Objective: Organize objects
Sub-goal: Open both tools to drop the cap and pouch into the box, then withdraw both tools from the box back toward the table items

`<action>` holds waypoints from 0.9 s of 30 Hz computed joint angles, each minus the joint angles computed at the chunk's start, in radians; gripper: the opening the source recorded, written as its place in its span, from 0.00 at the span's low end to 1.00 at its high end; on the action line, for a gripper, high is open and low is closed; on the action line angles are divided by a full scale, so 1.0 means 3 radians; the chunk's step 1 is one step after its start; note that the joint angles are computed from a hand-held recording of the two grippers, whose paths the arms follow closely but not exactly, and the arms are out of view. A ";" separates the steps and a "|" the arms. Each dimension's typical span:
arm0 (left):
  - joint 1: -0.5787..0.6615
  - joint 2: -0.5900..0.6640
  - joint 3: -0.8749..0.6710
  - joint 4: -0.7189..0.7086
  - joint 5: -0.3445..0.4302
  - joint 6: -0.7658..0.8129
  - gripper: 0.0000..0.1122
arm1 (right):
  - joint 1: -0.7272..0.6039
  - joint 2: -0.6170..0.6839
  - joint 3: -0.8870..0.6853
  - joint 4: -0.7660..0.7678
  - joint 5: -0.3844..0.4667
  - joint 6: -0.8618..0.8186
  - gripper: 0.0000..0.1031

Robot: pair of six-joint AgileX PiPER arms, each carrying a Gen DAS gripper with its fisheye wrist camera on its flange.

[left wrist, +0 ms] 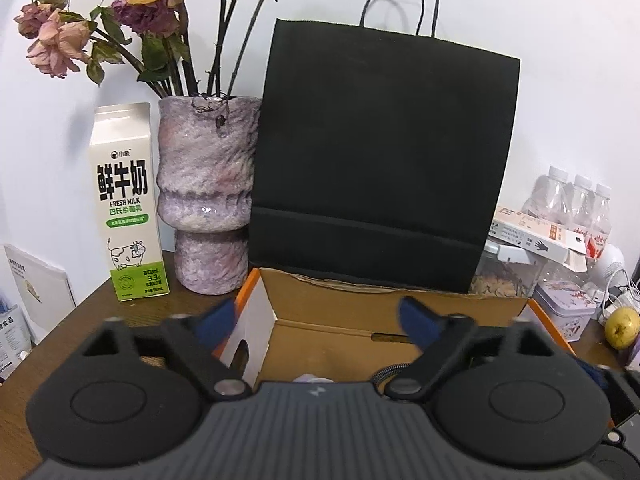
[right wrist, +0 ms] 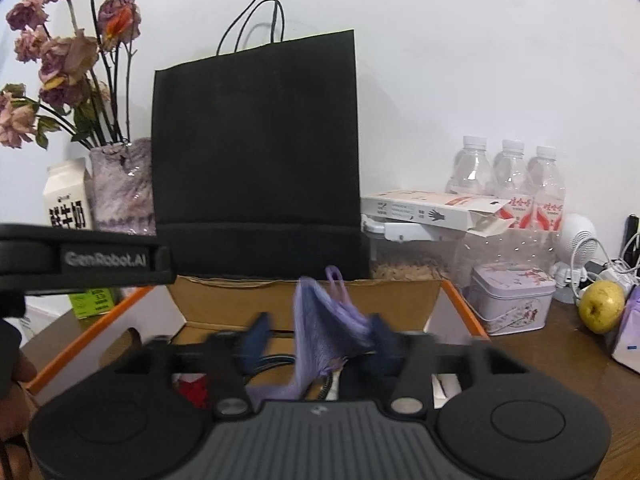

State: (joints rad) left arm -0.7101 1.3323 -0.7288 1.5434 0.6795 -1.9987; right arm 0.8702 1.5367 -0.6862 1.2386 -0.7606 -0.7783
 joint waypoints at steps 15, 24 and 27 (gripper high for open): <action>0.0007 0.0033 -0.0022 -0.0089 0.0063 0.0009 0.92 | 0.0027 0.0026 -0.0065 0.0168 -0.0013 -0.0181 1.00; 0.0006 0.0023 -0.0033 -0.0153 0.0055 0.0085 0.92 | 0.0020 0.0006 -0.0062 0.0197 0.0008 -0.0203 1.00; -0.0004 0.0007 -0.0029 -0.0167 0.0067 0.0090 0.92 | 0.0022 -0.0009 -0.0056 0.0199 0.0016 -0.0200 1.00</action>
